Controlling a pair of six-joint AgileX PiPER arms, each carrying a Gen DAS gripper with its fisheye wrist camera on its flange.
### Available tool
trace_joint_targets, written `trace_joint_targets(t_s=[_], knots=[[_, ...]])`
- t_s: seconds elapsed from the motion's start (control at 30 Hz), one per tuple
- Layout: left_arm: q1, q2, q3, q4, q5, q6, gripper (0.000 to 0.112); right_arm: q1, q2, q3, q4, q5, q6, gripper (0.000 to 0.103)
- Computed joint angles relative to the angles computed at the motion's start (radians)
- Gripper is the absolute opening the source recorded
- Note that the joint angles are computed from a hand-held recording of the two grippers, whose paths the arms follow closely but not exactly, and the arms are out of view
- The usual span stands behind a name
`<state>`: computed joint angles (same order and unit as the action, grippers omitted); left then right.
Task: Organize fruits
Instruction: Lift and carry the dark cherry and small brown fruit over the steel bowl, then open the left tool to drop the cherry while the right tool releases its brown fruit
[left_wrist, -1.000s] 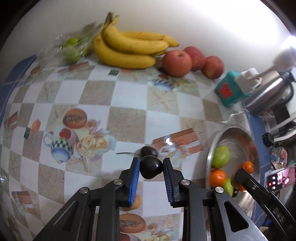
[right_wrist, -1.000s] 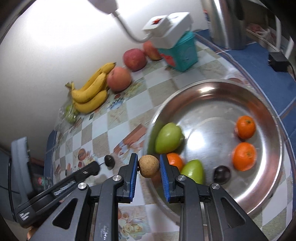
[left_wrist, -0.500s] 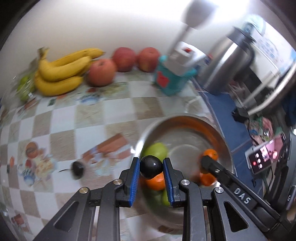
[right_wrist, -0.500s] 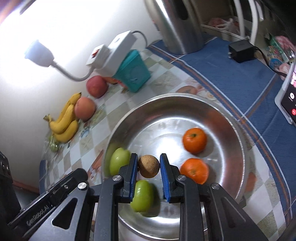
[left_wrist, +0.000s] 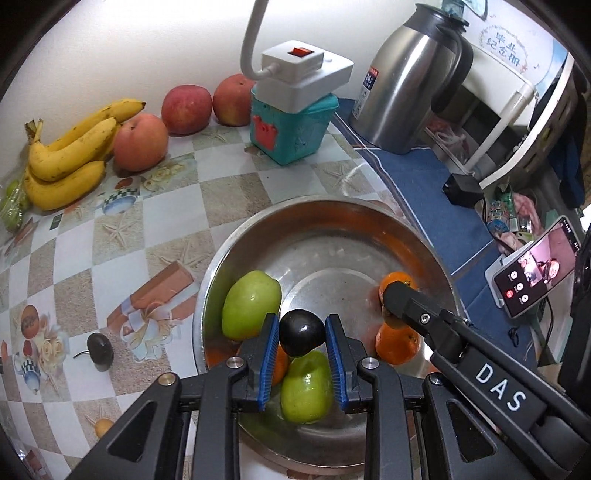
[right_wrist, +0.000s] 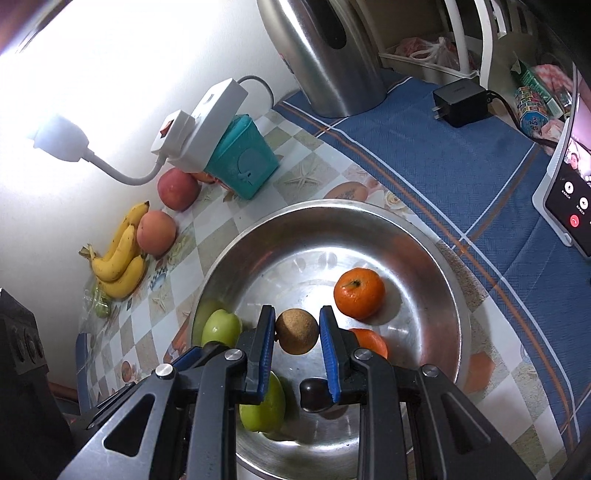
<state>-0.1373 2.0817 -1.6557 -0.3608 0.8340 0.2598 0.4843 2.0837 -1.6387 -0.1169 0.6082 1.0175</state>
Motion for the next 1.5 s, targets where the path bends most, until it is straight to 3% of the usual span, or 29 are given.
trace_joint_targets(t_s=[1.5], knots=[[-0.026, 0.046, -0.03, 0.057, 0.023, -0.036, 0.03, 0.007, 0.064, -0.077, 0.029, 0.075, -0.039, 0.026]])
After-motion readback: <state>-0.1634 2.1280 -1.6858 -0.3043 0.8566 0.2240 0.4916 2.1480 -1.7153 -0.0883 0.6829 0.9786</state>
